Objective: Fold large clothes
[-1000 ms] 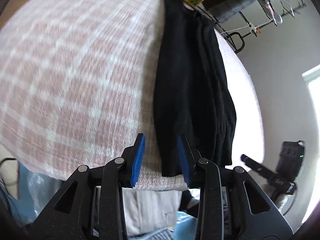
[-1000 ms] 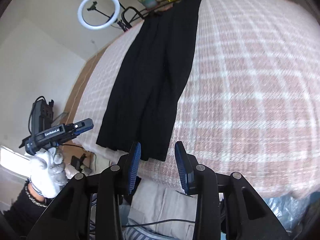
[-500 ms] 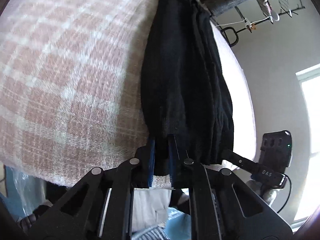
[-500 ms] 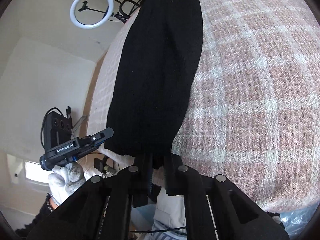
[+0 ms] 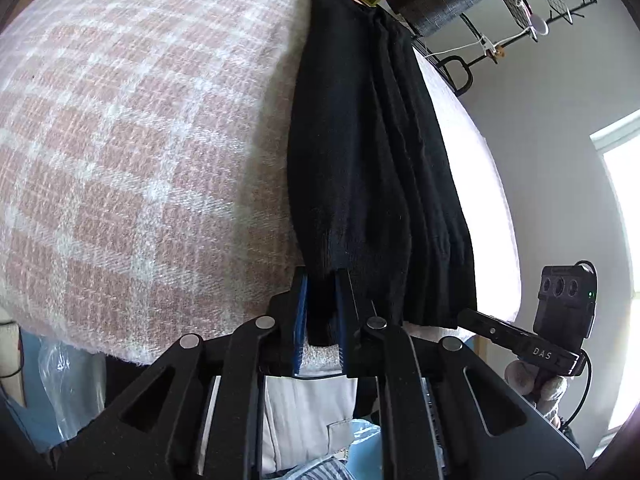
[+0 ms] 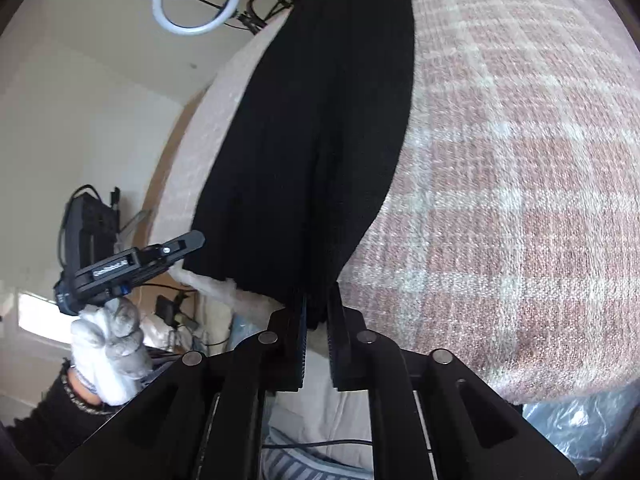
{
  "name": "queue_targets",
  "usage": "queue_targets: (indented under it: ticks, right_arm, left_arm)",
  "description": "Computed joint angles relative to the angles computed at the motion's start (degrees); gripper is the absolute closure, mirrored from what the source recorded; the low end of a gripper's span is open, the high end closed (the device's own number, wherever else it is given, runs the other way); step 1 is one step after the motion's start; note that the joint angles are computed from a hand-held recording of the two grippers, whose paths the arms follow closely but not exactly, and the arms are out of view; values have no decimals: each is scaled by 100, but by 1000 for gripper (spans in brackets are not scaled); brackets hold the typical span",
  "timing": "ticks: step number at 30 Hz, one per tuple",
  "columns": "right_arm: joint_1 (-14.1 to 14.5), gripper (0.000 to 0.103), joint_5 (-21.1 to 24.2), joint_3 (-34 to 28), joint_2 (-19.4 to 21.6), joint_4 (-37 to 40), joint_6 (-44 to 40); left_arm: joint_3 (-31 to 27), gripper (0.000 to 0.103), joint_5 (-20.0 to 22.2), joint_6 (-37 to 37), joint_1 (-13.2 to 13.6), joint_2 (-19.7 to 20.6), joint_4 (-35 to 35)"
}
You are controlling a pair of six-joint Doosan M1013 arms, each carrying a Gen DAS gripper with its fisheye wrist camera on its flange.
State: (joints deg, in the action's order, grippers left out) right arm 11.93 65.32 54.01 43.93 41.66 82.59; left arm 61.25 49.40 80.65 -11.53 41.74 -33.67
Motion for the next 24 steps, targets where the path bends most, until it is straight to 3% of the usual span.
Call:
queue_targets:
  ticks: [1,3,7,9,10,11,12,16,21,24]
  right_arm:
    - [-17,89,8,25,-14,53,-15]
    - [-50,56,-81,119,-32,288,-76]
    - [-94,53,65,170,45,815,-225]
    - [-67,63,61,116,80,787,-318]
    - [-55,70,73,116,76,782,-314]
    - [-40,92,162,26,141,768,-241]
    - [20,95,190,-76,205,706,-103]
    - [-26,96,-91,264,26,993,-262]
    - [17,96,-24,183,109,807,-73]
    - [33,96,-22,84,118,925,-181]
  left_arm:
    - [-39,85,38,-51,14,36,-33]
    - [-25,73,112,-95,73,81,-296]
    - [9,73,96,87,120,94,-655]
    - [-65,73,158,205,99,145,-733]
    - [-112,86,185,261,85,170,-726]
    - [-231,93,296,250,52,226,-597]
    - [-220,92,269,248,32,205,-521]
    - [-23,93,12,481,55,45,-812]
    - [-148,93,164,246,20,156,-597]
    - [-157,93,144,304,49,142,-831]
